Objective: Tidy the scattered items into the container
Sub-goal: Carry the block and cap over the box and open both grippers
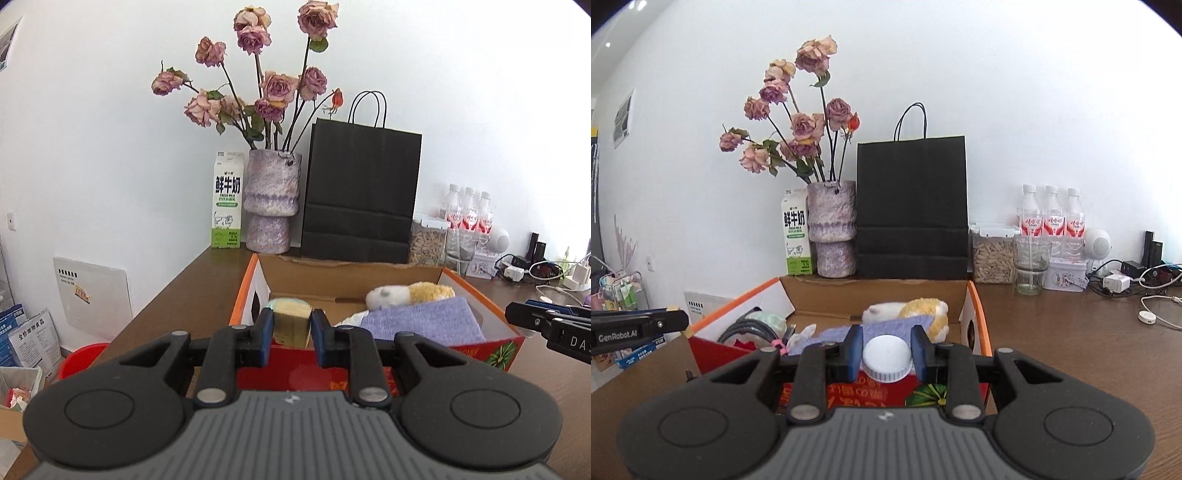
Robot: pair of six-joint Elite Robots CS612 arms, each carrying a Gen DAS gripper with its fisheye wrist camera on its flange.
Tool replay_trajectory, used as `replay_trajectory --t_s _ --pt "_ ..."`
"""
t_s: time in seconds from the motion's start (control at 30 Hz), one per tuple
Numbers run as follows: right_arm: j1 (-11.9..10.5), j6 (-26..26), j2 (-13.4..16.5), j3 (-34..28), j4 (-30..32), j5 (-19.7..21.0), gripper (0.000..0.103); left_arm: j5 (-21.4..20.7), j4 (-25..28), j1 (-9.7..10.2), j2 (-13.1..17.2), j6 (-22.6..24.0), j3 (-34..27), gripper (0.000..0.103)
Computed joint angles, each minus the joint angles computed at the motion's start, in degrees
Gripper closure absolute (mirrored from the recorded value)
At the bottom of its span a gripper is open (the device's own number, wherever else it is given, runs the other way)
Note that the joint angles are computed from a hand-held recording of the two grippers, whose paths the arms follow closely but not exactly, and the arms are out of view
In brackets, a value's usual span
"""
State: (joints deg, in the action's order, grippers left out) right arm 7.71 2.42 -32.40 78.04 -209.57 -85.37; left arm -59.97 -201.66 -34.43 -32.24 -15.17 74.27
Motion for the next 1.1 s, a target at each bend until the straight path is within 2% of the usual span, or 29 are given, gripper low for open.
replay_trajectory --t_s 0.13,0.3,0.4,0.5,0.53,0.6,0.67,0.77,0.97,1.1 --pt "0.04 0.56 0.94 -2.98 0.24 -0.12 0.077 0.15 -0.2 0.16 1.41 0.95 -3.73 0.081" --pt "0.2 1.28 3.19 -8.8 2.15 -0.19 0.077 -0.37 2.18 0.82 3.82 -0.58 -9.88 0.081" --pt "0.39 2.07 5.62 -13.75 3.73 -0.67 0.077 -0.11 4.09 1.34 6.52 -0.86 -15.45 0.081" --pt "0.37 3.69 7.76 -17.05 6.24 -0.51 0.077 1.33 4.5 1.8 10.7 1.66 -21.72 0.081" --pt "0.3 3.46 7.92 -17.25 7.45 -0.43 0.077 1.94 6.43 1.91 11.34 1.85 -22.69 0.081" --pt "0.23 3.76 8.28 -17.57 8.89 -1.34 0.077 -0.4 9.54 2.55 11.14 -0.35 -22.27 0.081" --pt "0.13 4.87 8.37 -17.69 9.58 -2.41 0.077 -0.08 10.62 2.66 10.77 -2.34 -21.63 0.081" --pt "0.14 5.21 8.3 -17.13 8.99 -4.01 0.077 1.69 9.81 2.27 10.61 -0.73 -20.92 0.081" --pt "0.17 5.28 7.56 -15.18 7.42 -4.07 0.077 1.33 9.83 1.64 10.45 1.98 -19.98 0.081" --pt "0.36 4.38 7.46 -14.97 7.96 -4.82 0.077 1.2 10.75 1.63 10.44 1.72 -20.06 0.081"
